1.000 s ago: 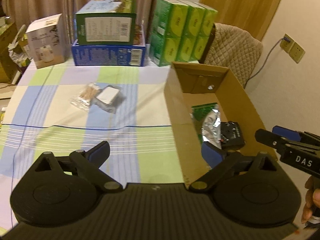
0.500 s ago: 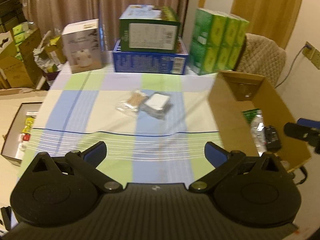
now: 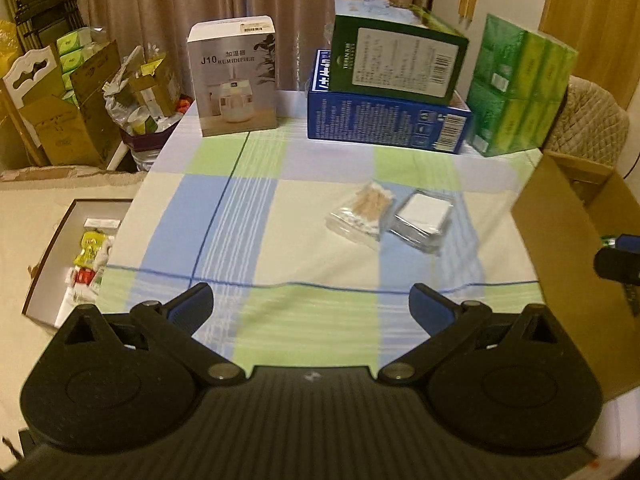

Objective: Organize objects
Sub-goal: 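Withdraw both tools from the box back over the table, then grasp the cotton pad box with the right tool while the left tool grasps the cotton swab bag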

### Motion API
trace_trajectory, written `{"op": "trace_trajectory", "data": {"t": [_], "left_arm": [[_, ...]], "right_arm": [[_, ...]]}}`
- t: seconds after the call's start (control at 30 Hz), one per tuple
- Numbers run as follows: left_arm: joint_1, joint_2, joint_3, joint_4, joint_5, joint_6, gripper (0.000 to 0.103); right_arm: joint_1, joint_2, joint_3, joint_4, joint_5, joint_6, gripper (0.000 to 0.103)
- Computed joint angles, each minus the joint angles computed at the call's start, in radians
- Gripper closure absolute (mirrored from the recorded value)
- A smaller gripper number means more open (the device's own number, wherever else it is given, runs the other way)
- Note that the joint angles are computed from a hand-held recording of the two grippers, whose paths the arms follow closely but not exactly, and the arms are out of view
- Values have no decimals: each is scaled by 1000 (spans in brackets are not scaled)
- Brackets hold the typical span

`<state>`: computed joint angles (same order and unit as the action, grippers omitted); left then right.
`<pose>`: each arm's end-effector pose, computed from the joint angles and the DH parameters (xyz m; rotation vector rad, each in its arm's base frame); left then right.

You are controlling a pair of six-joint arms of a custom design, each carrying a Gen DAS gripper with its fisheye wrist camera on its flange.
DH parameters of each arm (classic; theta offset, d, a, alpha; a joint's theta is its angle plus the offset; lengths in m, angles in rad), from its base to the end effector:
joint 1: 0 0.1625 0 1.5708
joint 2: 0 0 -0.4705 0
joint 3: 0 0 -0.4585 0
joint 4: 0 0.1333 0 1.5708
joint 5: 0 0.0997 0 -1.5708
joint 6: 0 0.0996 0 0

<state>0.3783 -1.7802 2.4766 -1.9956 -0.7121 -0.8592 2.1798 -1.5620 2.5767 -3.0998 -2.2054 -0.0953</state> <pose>-0.2319 -0.3168 0.2392 0.5391 2.3115 -0.7597 0.2739 -0.2630 0.2228 0.6668 -2.4475 0.8536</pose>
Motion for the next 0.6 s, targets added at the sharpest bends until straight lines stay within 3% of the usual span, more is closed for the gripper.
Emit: {"op": "trace_trajectory", "data": {"t": [0.27,0.47,0.6], "left_arm": [[183,109,29,-368,1,316,1],[280,235,25,-593,11,528,1],[346,308,13,-723,-8,619,1]], "right_arm": [[-135,224,-59,-151,76,-60,43],[-213,372,-103,-277,109,-131,43],[-272,447,-133,-339,142,-90,43]]}}
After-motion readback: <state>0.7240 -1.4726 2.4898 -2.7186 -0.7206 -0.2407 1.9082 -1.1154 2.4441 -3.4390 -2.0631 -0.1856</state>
